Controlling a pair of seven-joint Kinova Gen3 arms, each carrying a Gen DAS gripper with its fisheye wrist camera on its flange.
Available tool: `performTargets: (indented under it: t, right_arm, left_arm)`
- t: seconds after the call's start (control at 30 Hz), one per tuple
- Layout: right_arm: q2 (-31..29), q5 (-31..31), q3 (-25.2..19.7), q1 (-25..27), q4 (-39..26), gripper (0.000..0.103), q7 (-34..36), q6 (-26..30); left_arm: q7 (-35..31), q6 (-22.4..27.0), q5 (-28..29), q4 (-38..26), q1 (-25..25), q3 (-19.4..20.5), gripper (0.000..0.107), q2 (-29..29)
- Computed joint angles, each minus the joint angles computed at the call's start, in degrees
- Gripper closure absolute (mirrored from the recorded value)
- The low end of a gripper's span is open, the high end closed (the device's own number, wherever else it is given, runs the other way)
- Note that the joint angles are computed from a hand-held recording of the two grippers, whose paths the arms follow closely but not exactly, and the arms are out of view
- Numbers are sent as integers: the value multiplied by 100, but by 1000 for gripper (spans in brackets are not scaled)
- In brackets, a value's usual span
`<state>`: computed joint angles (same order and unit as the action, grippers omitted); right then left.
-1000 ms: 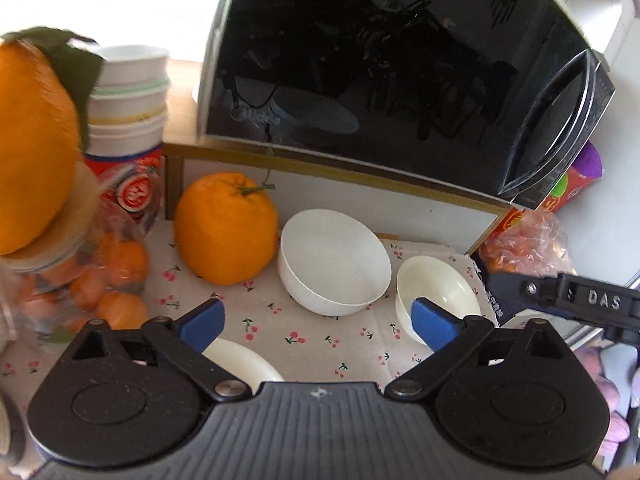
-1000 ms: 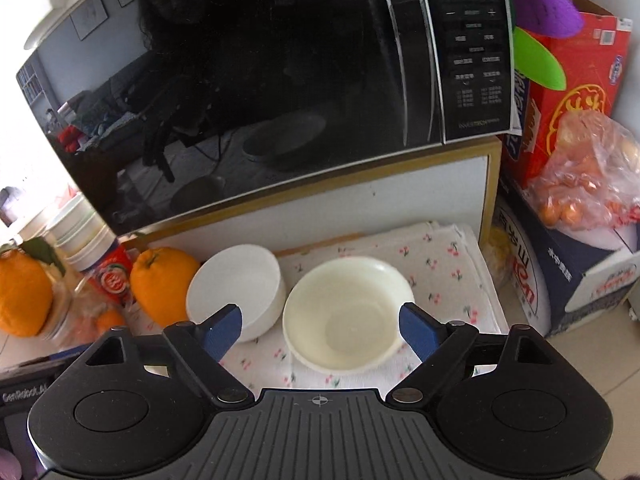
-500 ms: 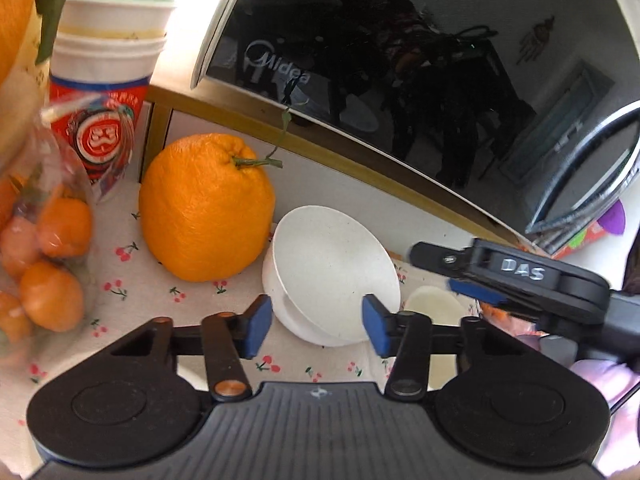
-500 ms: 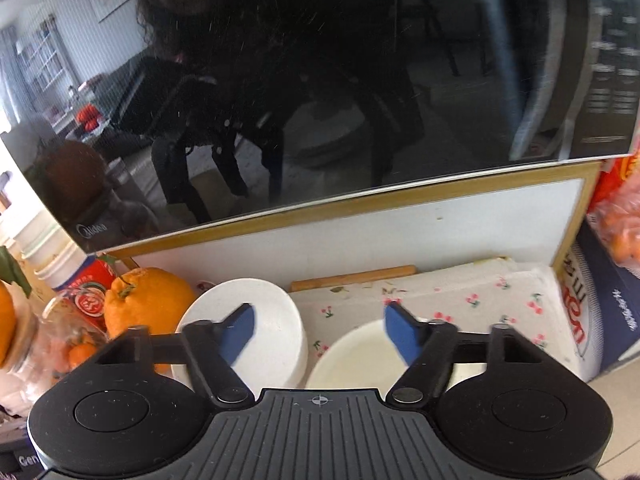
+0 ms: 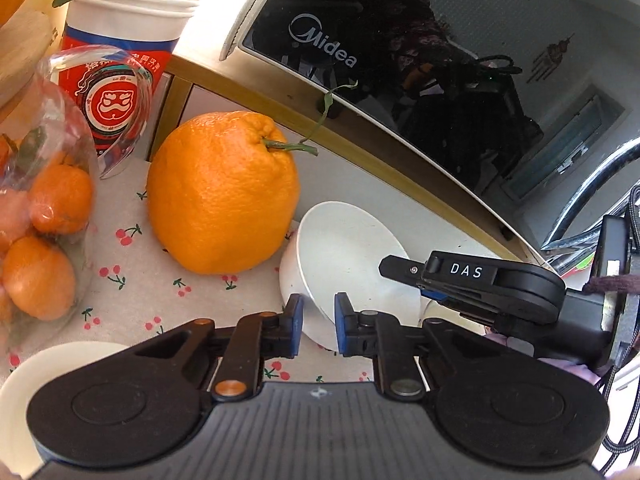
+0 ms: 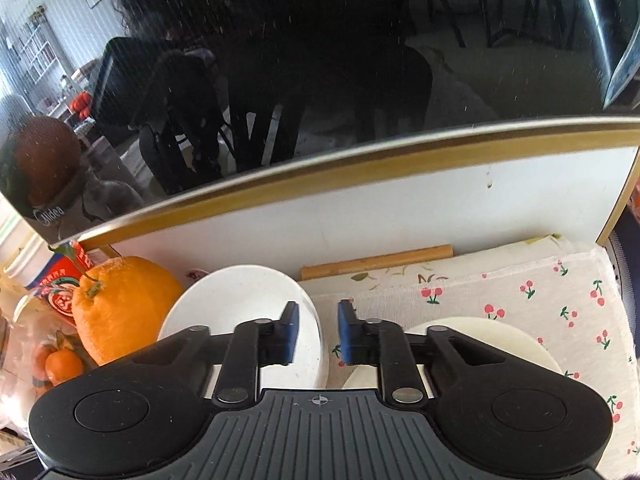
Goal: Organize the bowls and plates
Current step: 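Close both tools on the small white bowl rim, then carry the small white bowl with both tools toward the large cream bowl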
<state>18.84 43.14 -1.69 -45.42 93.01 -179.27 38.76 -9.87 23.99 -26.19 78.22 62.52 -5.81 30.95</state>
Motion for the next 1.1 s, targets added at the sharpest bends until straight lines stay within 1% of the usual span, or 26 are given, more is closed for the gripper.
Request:
performTargets:
  t: [0.1,0.2,0.37,0.43,0.57,0.87,1.0,1.1]
  right_arm:
    - [-8,-36,-13,16,29,95,-20,-44]
    - [21,-71,-10,13,12,97,-16,-52]
    - [-21,-36,11,-38,51,97,-117,-48]
    - [-19,2,14,-62,47,97,-160,-12]
    - [-75,100,3,-103,70,96,-284,54]
    - [-330,341,-225,-207,92,96,-601,535]
    - [-432,459,-366,-280,83,96,-807,805]
    - [-530,564,-489,-336,86,96,-947,987]
  left_arm:
    - [22,16,-30,2,24,-20,93,-32]
    - [21,66,-49,-39,10,6,93,-35]
    - [-77,200,-75,-109,-54,112,94,-45]
    - [-151,270,-57,-240,-106,174,94,10]
    - [-208,296,-91,-242,-92,189,94,-59]
    - [-342,278,-219,-91,-113,304,94,-389]
    - [-474,250,-262,10,-185,421,94,-538]
    - [-658,291,-171,-11,-311,578,94,-602]
